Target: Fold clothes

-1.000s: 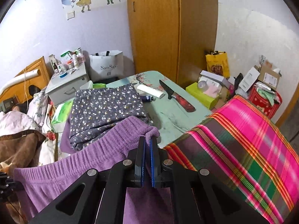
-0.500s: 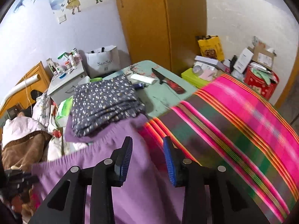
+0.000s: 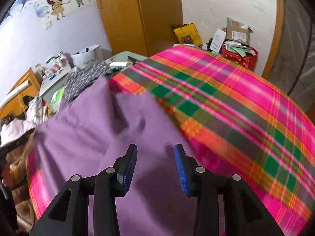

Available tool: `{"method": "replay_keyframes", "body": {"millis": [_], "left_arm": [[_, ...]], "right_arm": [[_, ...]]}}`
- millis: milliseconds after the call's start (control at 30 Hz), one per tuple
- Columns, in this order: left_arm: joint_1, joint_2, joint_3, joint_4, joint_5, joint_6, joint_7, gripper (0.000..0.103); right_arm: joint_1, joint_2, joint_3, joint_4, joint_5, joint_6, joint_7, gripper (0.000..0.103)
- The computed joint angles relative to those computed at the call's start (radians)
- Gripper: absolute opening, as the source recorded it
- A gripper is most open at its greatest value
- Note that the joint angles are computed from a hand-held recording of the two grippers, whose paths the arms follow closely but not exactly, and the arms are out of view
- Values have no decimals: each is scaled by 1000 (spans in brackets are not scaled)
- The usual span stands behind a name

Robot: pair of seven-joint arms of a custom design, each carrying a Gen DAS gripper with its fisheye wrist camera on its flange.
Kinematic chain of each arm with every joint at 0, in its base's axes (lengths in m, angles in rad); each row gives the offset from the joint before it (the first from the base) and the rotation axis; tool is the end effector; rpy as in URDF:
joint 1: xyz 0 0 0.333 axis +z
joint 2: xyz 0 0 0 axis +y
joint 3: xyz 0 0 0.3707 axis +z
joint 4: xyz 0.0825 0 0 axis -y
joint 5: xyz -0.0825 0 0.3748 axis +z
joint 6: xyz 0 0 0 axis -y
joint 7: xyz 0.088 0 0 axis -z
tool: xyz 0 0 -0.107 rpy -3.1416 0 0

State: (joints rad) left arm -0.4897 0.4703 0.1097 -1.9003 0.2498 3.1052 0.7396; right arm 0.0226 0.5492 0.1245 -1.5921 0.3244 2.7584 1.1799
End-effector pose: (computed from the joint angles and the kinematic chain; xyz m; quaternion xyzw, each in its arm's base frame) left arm 0.6350 -0.2881 0.3931 -0.7140 0.5995 -0.3367 0.1323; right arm 0.7523 0.0774 0.4365 -0.7425 0.5853 -0.1544 0.2869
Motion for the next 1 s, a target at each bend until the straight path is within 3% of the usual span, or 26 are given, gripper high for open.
{"method": "replay_keyframes", "body": {"millis": [133,267,500,533,600,800,1000], "left_arm": [[49,34,-112,52,-19,-17,78,17],[39,61,-144,92,-33,-30,124,17],[-3,90,-145,148,-32,-68,162,17],[-4,95,-150,154,-31,-72,168,17],[-13,105,-152,168,-27,-81,177,17],[-49,139,-130,221,1,-121,170,17],[-42,166,-147,255,8,-134,180,17]], "right_arm": [[-36,-123,73,-214,63,109,-117,42],[-42,-187,143,-342,134,199,-249,44],[110,-161,11,-375,-44,263,-171,43],[107,-159,10,-375,-58,268,-160,40],[71,-160,45,-383,-57,290,-159,7],[13,-185,81,-424,-71,418,-104,5],[105,-190,-104,-393,-127,491,43,4]]}}
